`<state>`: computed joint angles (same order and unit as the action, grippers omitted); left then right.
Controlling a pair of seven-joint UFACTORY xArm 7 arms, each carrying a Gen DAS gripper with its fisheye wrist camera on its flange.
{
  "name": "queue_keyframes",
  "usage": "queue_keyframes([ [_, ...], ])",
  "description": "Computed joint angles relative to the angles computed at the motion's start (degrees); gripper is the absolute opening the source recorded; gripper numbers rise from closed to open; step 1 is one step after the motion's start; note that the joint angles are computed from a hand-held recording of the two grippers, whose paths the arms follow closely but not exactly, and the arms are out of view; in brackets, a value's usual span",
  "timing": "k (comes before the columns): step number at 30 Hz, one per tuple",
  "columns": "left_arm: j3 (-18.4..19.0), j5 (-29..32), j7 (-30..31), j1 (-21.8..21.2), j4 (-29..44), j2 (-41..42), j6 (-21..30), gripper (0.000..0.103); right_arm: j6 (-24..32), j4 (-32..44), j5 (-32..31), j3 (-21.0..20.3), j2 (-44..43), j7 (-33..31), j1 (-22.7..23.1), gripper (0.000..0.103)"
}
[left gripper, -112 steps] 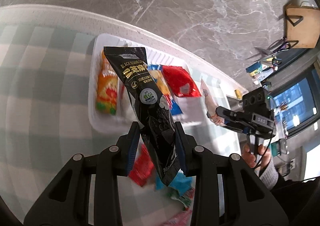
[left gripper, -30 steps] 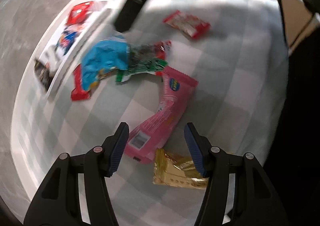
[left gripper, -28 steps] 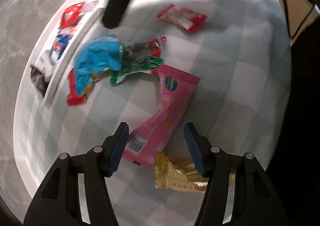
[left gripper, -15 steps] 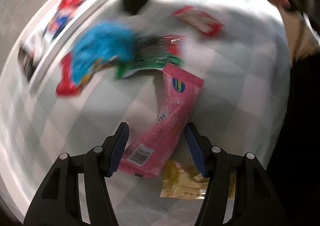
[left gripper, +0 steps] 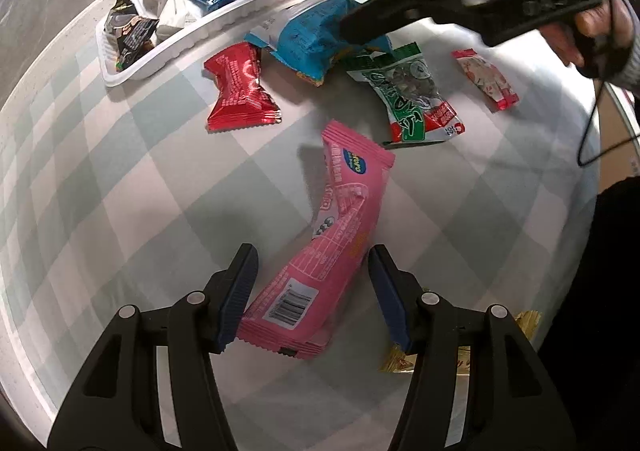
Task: Organize snacks
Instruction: 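Grasp pink bar with left tool while right tool grasps blue bag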
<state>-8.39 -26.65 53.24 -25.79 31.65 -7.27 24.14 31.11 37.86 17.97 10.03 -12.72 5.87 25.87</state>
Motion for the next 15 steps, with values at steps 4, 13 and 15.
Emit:
queue_keyframes([
  [4,-0.61,0.09,-0.7,-1.05,-0.89,-0.76,-0.84,0.056,1.99,1.99,-4.19,0.46,3.25,-1.68,-0.75,0.069],
  [13,-1.72,2.17,-3.91,-1.91,1.1,0.52,-0.64,0.056,2.22,2.53,-1.92,0.21,5.57,-6.32,-1.22,0.064],
  [15,-1.72,2.23,-4.2,-2.01,1.07,0.48,-0.69,0.055,1.8,2.27,-2.14,0.4,5.42,-6.27,-1.41,0.058],
])
